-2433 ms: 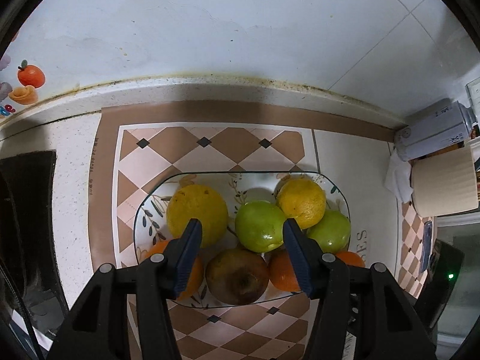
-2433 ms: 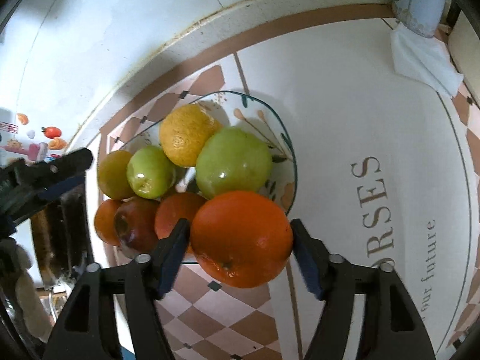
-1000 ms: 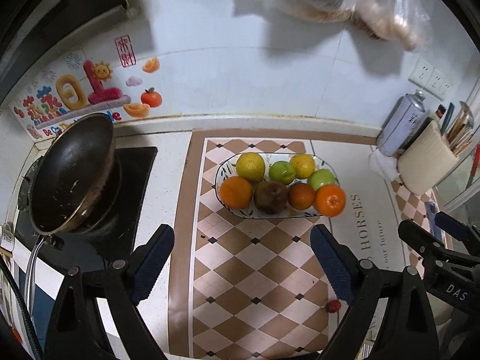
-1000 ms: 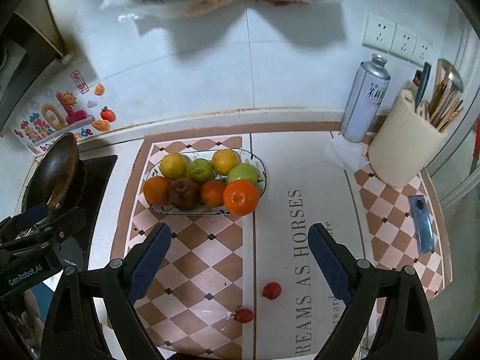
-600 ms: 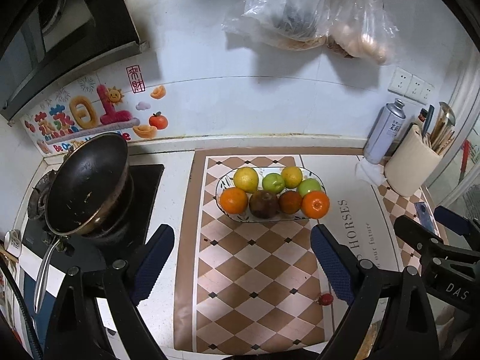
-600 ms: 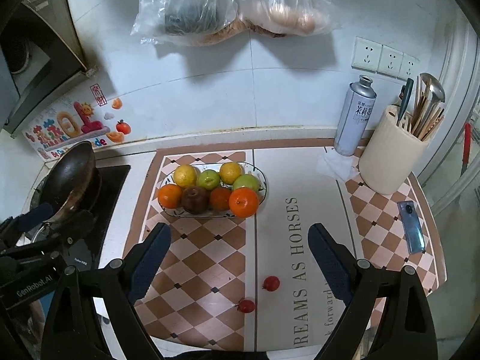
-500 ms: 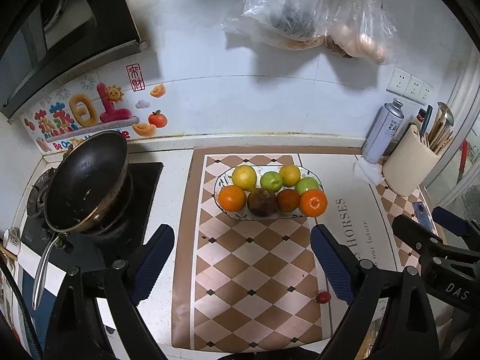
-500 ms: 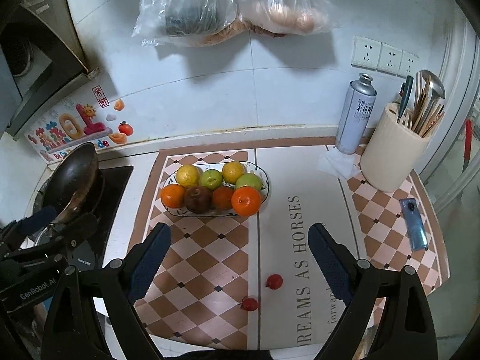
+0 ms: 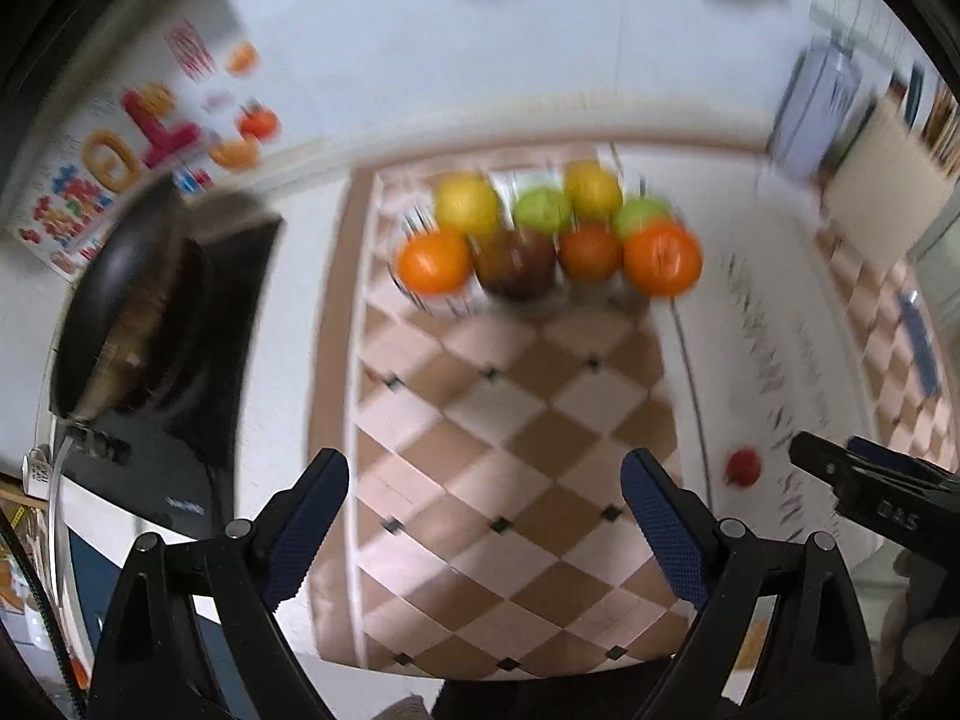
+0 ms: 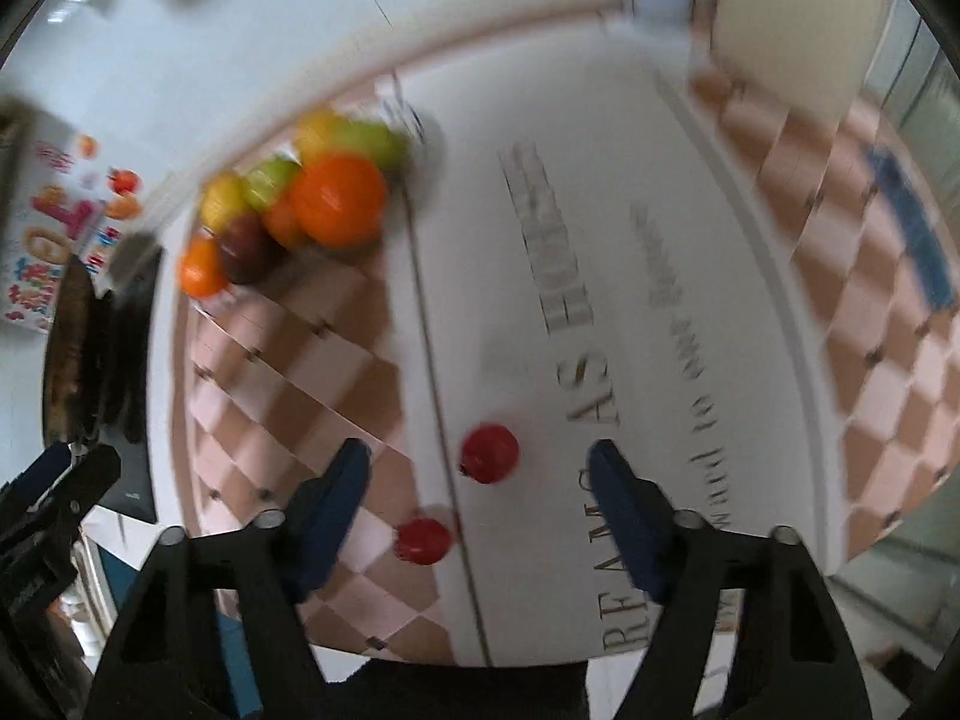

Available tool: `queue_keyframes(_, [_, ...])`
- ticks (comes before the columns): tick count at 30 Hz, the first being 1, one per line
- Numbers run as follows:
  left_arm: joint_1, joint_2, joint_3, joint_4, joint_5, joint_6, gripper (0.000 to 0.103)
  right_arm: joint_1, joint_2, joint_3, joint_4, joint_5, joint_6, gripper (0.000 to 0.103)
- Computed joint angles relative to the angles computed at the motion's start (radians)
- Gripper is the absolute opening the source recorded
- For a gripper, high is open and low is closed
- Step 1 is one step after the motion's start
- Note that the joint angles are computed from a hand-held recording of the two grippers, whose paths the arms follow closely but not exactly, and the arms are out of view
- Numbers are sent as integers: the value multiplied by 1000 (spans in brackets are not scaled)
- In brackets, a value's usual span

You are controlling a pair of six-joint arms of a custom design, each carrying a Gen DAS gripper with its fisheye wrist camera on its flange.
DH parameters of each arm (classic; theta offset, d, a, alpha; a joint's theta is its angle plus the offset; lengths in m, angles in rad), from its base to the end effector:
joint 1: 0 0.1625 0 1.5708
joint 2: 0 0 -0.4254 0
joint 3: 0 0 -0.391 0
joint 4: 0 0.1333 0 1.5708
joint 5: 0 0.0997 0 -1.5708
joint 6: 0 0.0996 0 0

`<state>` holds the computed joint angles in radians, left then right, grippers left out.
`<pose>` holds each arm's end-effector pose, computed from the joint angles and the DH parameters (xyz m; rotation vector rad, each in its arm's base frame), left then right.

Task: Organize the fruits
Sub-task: 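Grasp a red cherry tomato with the right tool while the left tool grasps the other, then place both cherry tomatoes on the plate and open both tools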

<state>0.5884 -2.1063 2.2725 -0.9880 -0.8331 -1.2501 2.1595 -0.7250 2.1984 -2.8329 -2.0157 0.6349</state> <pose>-0.0480 -0.2728 0.3418 0.0367 2.1670 -0.3744 0.3168 -0.3116 -0.0534 0.0023 -2.6571 0.1145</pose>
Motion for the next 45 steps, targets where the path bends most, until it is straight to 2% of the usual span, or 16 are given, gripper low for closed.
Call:
queue_keyframes(1, [45, 22, 22, -59, -11, 47, 93, -19, 22, 4, -22, 9, -7, 70])
queue_keyframes(5, [147, 87, 69, -198, -49, 140, 93, -61, 91, 5, -88, 24, -49, 64])
queue_keyframes(7, [184, 110, 89, -253, -61, 173, 93, -74, 115, -1, -95, 31, -68, 54])
queue_keyframes(8, [195, 117, 95, -273, -70, 185, 93, -62, 121, 1, -130, 11, -92, 47])
queue_keyframes(9, [205, 125, 102, -291, -78, 196, 93, -61, 121, -3, -122, 11, -104, 32])
queue_keyframes(13, [216, 142, 124, -364, -115, 241, 93, -59, 80, 35, -151, -20, -106, 32])
queue_keyframes(18, [204, 154, 167, -506, -215, 317, 93, -65, 3, 94, -158, -37, -74, 32])
queue_keyframes(23, [194, 212, 215, -642, -309, 406, 93, -74, -46, 139, -153, -56, -48, 32])
queue_keyframes(25, [191, 246, 229, -685, -324, 437, 85, -78, -57, 152, -158, -57, -39, 32])
queue_keyframes(27, [194, 276, 239, -715, -337, 455, 72, -77, -59, 164, -168, -59, -28, 33])
queue_keyframes(29, [198, 305, 249, -743, -350, 471, 53, -79, -66, 173, -172, -60, -24, 33])
queue_keyframes(30, [199, 314, 252, -751, -352, 476, 48, -79, -70, 177, -173, -61, -23, 33])
queue_keyframes(31, [199, 320, 258, -761, -356, 481, 36, -77, -74, 179, -172, -64, -23, 33])
queue_keyframes(33, [192, 317, 262, -766, -353, 486, 27, -76, -77, 177, -168, -67, -25, 33])
queue_keyframes(40, [198, 297, 248, -775, -334, 482, 27, -56, -81, 148, -152, -64, -44, 33])
queue_keyframes(45, [190, 180, 198, -689, -319, 442, 27, -28, -64, 100, -155, -33, -74, 33])
